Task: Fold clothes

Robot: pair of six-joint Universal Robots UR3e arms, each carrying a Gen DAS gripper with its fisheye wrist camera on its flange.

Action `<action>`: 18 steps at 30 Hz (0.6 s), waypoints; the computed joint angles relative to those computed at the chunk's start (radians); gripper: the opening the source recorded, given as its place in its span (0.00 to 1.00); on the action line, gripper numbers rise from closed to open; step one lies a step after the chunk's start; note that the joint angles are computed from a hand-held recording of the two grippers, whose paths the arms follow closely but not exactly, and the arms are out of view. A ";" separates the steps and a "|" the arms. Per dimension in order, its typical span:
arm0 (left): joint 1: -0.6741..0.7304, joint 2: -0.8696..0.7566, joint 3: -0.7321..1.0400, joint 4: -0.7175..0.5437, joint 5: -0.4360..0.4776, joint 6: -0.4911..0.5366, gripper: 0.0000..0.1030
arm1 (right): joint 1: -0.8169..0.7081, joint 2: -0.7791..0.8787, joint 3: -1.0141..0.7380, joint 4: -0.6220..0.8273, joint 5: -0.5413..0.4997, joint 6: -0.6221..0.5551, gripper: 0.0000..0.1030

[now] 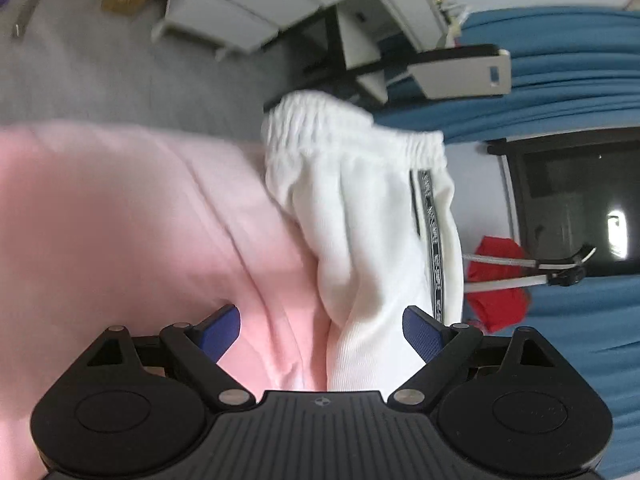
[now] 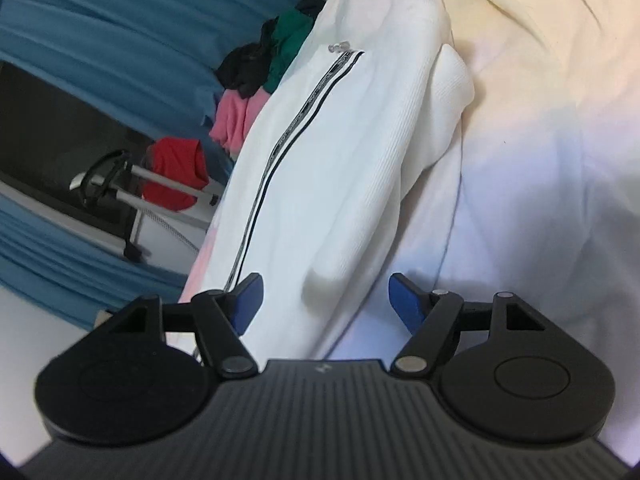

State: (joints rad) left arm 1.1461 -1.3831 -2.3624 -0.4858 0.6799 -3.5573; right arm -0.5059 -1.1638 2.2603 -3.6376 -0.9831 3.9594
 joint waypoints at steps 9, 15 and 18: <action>-0.124 -0.379 0.111 0.497 -0.033 -0.091 0.64 | 0.072 0.297 -0.227 -0.219 -0.185 0.148 0.65; -0.273 -0.495 0.207 0.651 0.162 -0.157 0.43 | 0.022 0.475 -0.376 -0.330 -0.186 0.190 0.34; -0.332 -0.512 0.250 0.660 0.249 -0.176 0.31 | -0.023 0.583 -0.407 -0.465 -0.135 0.234 0.22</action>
